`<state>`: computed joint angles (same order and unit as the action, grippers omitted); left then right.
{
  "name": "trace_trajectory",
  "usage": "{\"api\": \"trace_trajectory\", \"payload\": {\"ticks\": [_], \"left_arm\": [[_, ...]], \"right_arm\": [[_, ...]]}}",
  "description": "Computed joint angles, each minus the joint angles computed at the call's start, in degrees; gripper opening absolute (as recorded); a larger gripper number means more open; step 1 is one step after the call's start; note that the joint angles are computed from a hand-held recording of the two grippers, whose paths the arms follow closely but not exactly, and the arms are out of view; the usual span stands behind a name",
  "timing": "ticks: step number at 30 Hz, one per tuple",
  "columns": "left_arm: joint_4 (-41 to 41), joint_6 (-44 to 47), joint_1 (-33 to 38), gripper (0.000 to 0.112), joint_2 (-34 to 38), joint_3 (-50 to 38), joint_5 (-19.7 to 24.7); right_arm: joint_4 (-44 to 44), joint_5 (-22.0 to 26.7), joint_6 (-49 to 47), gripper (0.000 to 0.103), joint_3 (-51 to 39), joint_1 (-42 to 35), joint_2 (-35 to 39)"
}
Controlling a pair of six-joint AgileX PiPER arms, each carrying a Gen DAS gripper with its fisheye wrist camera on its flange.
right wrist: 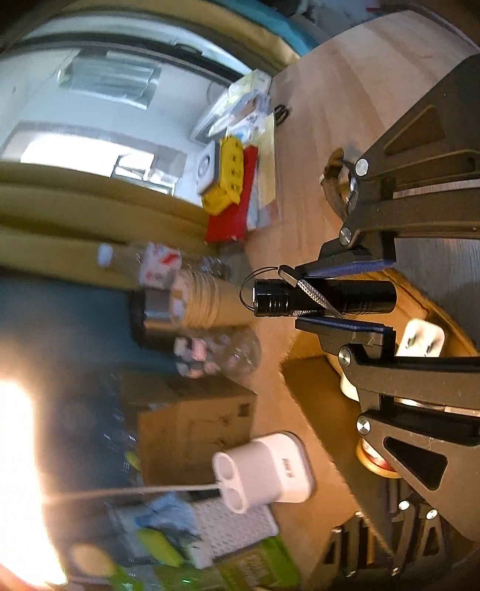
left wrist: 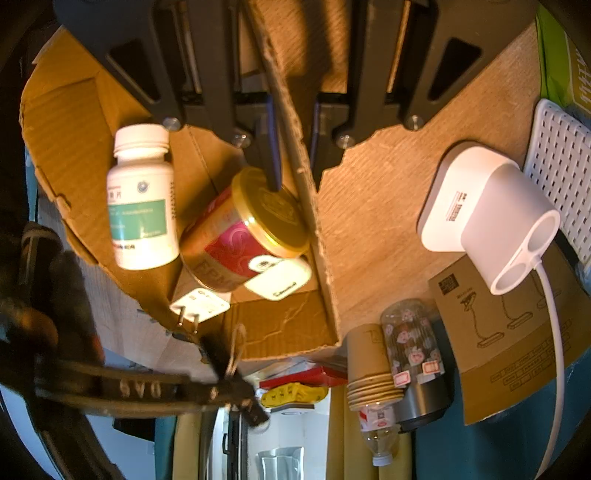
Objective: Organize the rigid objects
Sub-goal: 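Carry the flashlight with the right gripper into the box and release it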
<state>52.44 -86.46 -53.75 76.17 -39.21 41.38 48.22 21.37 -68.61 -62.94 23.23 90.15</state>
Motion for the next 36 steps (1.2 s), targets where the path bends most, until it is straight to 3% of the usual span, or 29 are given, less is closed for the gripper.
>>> {"api": "trace_trajectory", "payload": {"ticks": [9,17,20,29,36], "left_arm": [[-0.06,-0.03,-0.15,0.015,0.03,-0.07,0.12],[-0.06,-0.02,-0.16,0.015,0.05,-0.10,0.17],[-0.06,0.00,-0.13,0.015,0.04,-0.08,0.12],[-0.45,0.73,-0.07,0.015,-0.19,-0.36,0.31],[-0.46,0.68,-0.07,0.015,-0.16,-0.34,0.29]], "right_arm": [[-5.25,-1.10,0.43,0.022,2.81,3.20,0.78],[-3.73,3.39,-1.25,0.022,2.04,2.17,0.94],[-4.60,3.24,0.06,0.029,1.92,2.65,1.24],[-7.17,2.94,2.07,0.033,2.09,4.11,0.73],[-1.33,2.93,-0.94,0.043,3.49,0.16,-1.48]]}}
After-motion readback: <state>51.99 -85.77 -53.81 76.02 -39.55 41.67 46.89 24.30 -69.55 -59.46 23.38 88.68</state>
